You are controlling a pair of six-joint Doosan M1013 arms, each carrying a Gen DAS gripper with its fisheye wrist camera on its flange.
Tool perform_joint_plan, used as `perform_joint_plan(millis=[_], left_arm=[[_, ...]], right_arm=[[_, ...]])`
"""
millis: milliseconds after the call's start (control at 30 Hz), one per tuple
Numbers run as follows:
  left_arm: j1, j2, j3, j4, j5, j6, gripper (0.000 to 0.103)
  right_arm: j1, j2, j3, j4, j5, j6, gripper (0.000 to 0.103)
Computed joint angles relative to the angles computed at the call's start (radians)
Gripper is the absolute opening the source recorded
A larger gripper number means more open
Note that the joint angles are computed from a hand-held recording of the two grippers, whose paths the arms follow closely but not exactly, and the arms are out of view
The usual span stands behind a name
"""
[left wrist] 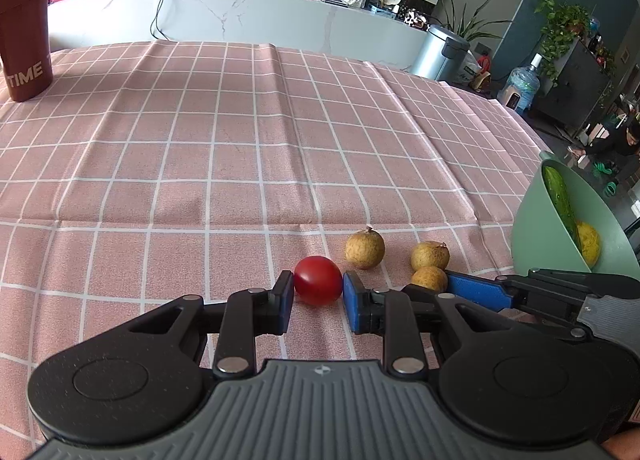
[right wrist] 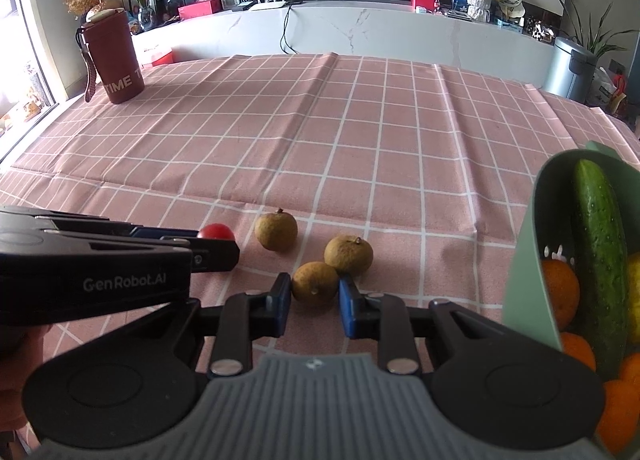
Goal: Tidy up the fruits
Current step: 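Carry the tomato and brown fruit with both tools over the colander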
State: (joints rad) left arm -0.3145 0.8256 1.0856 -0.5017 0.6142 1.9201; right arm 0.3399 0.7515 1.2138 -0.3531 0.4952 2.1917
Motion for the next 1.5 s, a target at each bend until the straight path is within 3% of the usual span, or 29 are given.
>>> perform_joint_plan(millis=[133,433,667,833,900,1067,1500], left_arm=[[-0.008,-0.023,0.019,0.083,-0.011,-0.088,0.029],[-0.023,-0.105,0.105,0.125,-0.049,-0.122,0.029],[-0.044,-0.161,0.153,0.096,-0.074,-0.089,0.029],[-0.056,-0.189,0.179,-0.015,-0.079,0.002,0.029],[-0.063,-0.192,0.178,-0.035,-0.068,0.032,0.029],[-0.088,-0.180,0.138,-0.002,-0.001,0.036,0.029],[-0.139,-0.080,-0.036,0.045,0.195,0.003,0.029]], right_arm=[[0.004,-0.011,0.014,-0.016,-0.009,-0.004,0.021],[0.007,-0.068,0.071,0.005,-0.044,-0.017,0.021],[-0.003,-0.147,0.146,0.112,-0.045,-0.076,0.021],[-0.011,-0.214,0.216,0.167,-0.069,-0.108,0.021],[-0.015,-0.237,0.236,0.188,-0.075,-0.143,0.021],[-0.021,-0.284,0.266,0.082,-0.042,-0.144,0.021],[-0.120,-0.293,0.253,0.214,0.111,-0.316,0.021]])
